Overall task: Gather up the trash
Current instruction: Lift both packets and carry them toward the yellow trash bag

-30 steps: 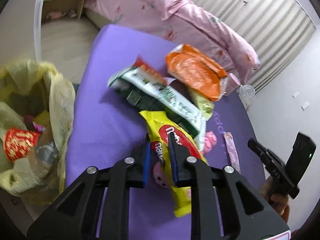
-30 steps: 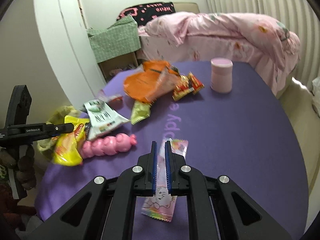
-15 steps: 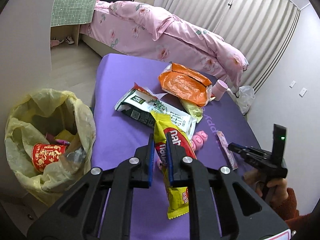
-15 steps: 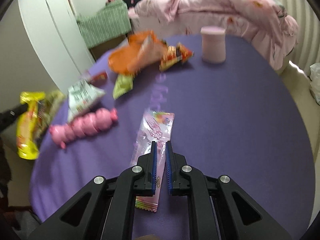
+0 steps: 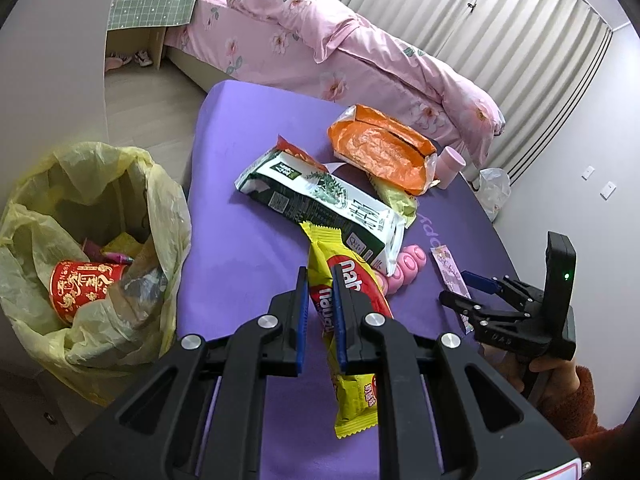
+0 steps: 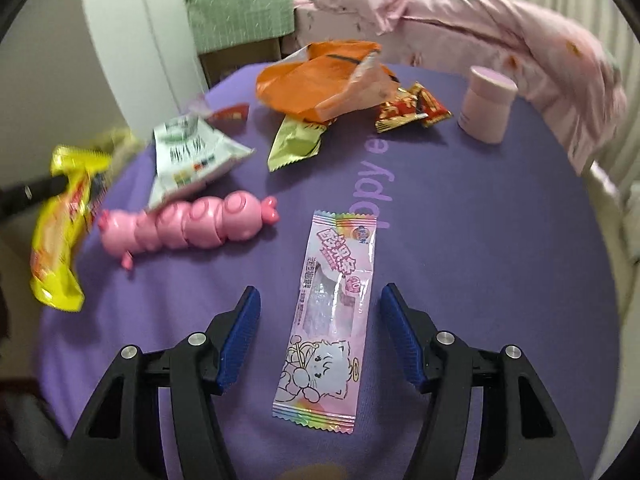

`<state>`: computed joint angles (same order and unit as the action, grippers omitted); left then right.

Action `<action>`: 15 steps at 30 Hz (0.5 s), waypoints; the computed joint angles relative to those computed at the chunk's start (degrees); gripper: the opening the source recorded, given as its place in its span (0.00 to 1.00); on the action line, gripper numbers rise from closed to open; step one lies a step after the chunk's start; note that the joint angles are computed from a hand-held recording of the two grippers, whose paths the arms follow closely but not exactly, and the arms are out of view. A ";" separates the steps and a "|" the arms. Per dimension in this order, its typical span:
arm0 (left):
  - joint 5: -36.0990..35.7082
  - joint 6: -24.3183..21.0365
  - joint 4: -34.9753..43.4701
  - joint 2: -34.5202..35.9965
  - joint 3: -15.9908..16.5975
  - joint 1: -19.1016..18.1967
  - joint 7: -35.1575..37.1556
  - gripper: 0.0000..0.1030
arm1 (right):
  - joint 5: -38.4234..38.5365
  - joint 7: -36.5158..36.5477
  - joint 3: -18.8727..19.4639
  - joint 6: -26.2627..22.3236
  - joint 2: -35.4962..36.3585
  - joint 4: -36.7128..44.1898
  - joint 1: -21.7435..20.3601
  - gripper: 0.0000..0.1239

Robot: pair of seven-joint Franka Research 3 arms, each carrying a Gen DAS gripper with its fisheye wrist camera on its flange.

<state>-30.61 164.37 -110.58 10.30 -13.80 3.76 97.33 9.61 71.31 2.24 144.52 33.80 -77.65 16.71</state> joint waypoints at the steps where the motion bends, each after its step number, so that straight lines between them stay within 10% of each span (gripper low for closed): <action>1: -0.21 0.02 -0.05 0.06 -0.11 0.04 0.14 0.10 | -0.31 -0.11 -0.15 1.14 0.06 -0.30 0.22 0.47; 6: 0.36 0.67 -0.56 -0.38 0.13 -0.11 -0.06 0.10 | -0.40 -0.09 -0.15 4.77 -0.04 -1.35 0.00 0.16; 15: 9.68 8.69 -4.51 -4.81 3.16 -1.89 -6.15 0.10 | 10.27 -10.87 6.72 12.33 -5.95 -5.19 -3.98 0.16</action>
<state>-20.93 173.07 -115.09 5.49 -10.64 1.87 91.19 19.88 60.43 8.96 156.85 27.85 -82.84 12.73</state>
